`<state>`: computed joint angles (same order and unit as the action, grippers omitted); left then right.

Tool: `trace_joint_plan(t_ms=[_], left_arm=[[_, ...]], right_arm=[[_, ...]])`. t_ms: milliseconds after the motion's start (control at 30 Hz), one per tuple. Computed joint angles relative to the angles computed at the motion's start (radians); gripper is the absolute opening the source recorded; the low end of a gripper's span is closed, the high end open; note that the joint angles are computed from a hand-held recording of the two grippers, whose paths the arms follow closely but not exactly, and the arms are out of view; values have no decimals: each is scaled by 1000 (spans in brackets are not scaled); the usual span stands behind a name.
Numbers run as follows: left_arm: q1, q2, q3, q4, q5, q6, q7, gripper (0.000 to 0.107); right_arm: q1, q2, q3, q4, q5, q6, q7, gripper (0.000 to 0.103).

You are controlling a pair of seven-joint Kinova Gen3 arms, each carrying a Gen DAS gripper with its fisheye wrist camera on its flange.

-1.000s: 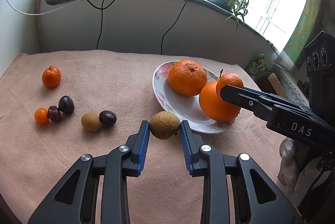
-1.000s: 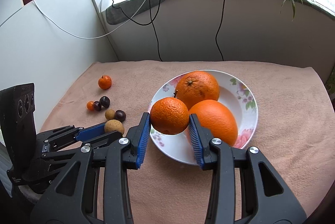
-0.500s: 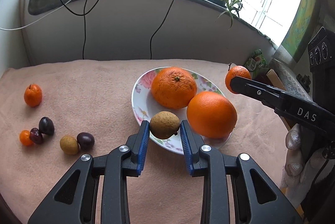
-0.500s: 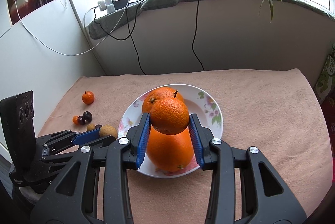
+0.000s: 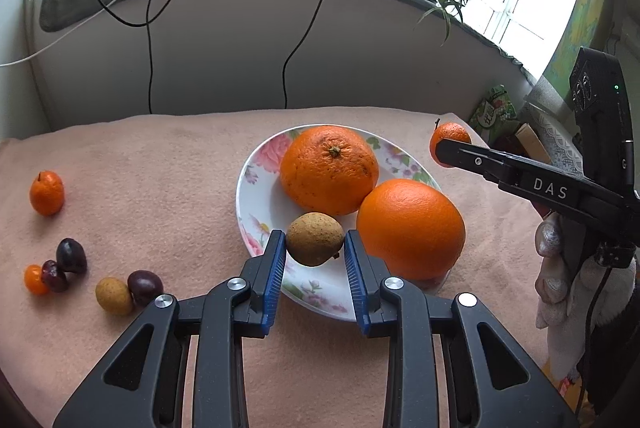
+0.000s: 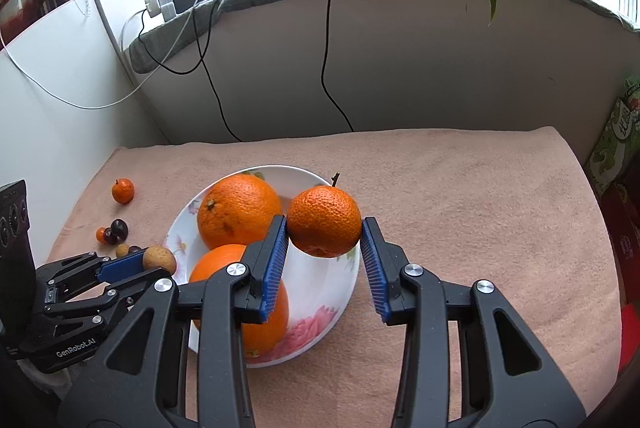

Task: Organize fruits
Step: 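Lift and carry the tangerine and kiwi over the plate with both tools, then lower both fruits onto the plate and open both tools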

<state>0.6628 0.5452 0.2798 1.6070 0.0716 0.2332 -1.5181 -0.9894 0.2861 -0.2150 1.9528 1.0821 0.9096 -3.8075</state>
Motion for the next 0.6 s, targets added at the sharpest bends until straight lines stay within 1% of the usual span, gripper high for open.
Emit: trace_joint_plan(t_ms=[167,267,600], left_arm=[[24,10,-24,-22,-10,21,12,28],[22,17,-21,-30,-9,29,15,28],[38,22,-32,-43,-19,46,24,29]], right_arm=[[30,-1,9,31,15,-72,-23,39],[41,0,14,42,23,-105,-32,39],[53,-6,22,57,29,-151,-41,39]])
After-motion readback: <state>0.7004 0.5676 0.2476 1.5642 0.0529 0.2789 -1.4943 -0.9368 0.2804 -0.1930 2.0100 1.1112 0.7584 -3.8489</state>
